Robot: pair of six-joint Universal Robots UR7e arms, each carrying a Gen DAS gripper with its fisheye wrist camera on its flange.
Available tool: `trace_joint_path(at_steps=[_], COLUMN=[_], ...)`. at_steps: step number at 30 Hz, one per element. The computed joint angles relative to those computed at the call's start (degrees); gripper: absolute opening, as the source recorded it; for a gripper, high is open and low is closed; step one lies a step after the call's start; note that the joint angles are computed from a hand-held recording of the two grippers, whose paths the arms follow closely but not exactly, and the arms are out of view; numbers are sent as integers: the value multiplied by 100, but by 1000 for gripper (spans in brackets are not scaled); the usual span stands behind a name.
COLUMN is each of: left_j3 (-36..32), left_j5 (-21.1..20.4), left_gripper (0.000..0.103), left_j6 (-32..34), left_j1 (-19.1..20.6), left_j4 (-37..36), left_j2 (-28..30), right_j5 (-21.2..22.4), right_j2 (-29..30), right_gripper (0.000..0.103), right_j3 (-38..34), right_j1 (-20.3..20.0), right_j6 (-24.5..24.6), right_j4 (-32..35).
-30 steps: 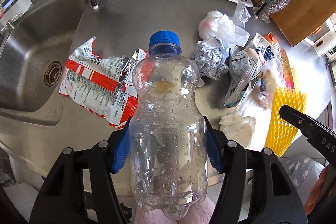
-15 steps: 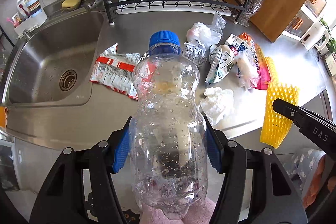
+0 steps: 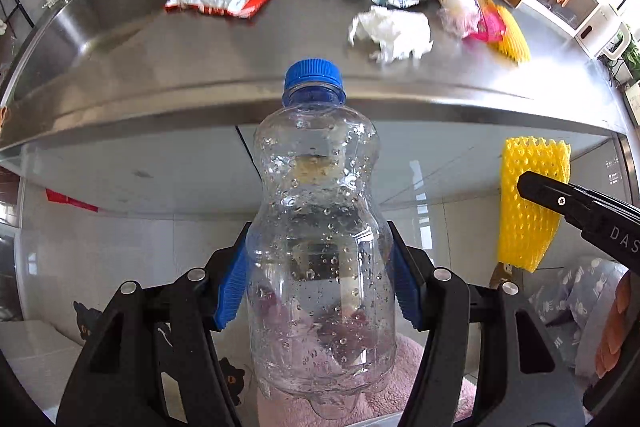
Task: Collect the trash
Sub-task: 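Carry the bottle and foam net down and release both into the black bin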
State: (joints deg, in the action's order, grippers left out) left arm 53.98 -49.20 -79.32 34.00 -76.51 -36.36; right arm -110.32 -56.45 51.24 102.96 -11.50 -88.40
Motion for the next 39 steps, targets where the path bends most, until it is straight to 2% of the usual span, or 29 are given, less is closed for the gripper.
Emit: trace_joint_path(at_steps=[3, 7, 12, 15, 21, 24, 30, 39], left_j3=[551, 1104, 2000, 2320, 3055, 3182, 3173, 3211], left_j5=[-133, -177, -225, -194, -355, -416, -558, -638], left_gripper=[59, 59, 59, 59, 59, 59, 59, 60], left_j6=[136, 295, 605, 778, 1037, 1288, 1661, 1918], left_j1=[36, 136, 357, 537, 963, 1127, 1410, 1465], left_j4=[-575, -1130, -2135, -2436, -3609, -4008, -4394, -4665], left_j2=[-113, -182, -288, -204, -147, -12, 267, 369], right_j5=[140, 1, -31, -33, 45, 21, -191, -198], right_j2=[-208, -354, -262, -177, 56, 207, 581, 779], right_gripper=[13, 13, 13, 13, 13, 13, 13, 17], right_j3=[592, 1323, 1832, 2171, 2585, 2692, 2642, 2599], right_j1=[-155, -294, -576, -741, -1067, -1206, -1405, -1425], right_j6=[-107, -494, -467, -436, -206, -109, 99, 285], right_j4=[-204, -765, -1100, -1497, -2018, -2290, -2294, -2334])
